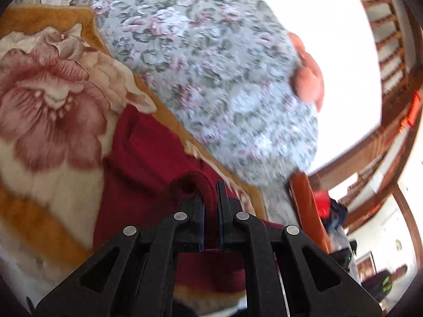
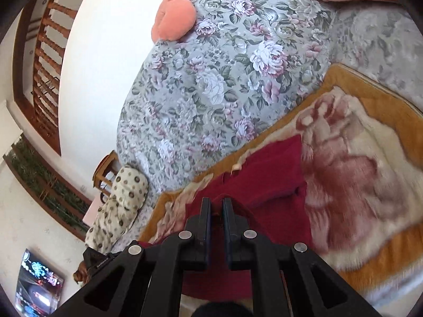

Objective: Fold small clothes

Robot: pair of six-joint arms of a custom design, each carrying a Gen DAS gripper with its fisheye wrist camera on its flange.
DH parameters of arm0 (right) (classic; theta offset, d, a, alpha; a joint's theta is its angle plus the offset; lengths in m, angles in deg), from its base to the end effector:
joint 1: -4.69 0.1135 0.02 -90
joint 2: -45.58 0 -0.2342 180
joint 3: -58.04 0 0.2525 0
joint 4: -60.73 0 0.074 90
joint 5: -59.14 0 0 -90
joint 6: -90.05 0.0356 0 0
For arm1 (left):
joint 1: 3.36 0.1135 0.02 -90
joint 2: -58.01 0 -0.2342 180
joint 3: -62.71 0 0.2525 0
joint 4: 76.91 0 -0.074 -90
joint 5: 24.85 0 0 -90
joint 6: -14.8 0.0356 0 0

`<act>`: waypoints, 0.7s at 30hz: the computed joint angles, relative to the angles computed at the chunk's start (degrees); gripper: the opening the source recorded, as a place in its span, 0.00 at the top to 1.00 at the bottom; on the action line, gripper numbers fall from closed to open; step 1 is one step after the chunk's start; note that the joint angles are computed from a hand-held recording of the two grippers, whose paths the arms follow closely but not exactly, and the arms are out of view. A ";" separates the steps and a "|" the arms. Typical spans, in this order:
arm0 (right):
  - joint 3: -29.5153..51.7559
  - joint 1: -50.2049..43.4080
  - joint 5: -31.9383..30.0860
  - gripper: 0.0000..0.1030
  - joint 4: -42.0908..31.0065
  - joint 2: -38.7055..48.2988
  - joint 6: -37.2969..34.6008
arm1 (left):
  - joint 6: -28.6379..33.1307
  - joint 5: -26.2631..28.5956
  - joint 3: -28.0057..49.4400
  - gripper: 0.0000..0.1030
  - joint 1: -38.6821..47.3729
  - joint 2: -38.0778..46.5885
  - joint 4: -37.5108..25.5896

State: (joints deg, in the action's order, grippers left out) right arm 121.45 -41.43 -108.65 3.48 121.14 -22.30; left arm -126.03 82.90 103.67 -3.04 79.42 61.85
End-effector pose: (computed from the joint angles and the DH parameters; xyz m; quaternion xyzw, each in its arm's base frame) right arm 0.1894 -0.1468 0.2108 0.0478 0.7725 0.4324 0.4626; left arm 0.1402 -0.0101 0.2436 -0.2748 0.7749 -0.3521 0.4472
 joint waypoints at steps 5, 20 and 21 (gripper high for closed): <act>-1.77 13.53 12.41 0.93 41.82 4.19 35.38 | 4.47 2.50 4.94 0.95 6.59 25.66 16.38; 17.33 30.02 35.99 0.81 52.23 27.59 42.04 | 17.70 -2.38 28.68 0.85 5.63 64.41 17.08; 16.77 29.88 34.95 0.75 53.68 27.49 42.89 | 18.27 -1.74 28.66 0.73 5.81 64.05 16.72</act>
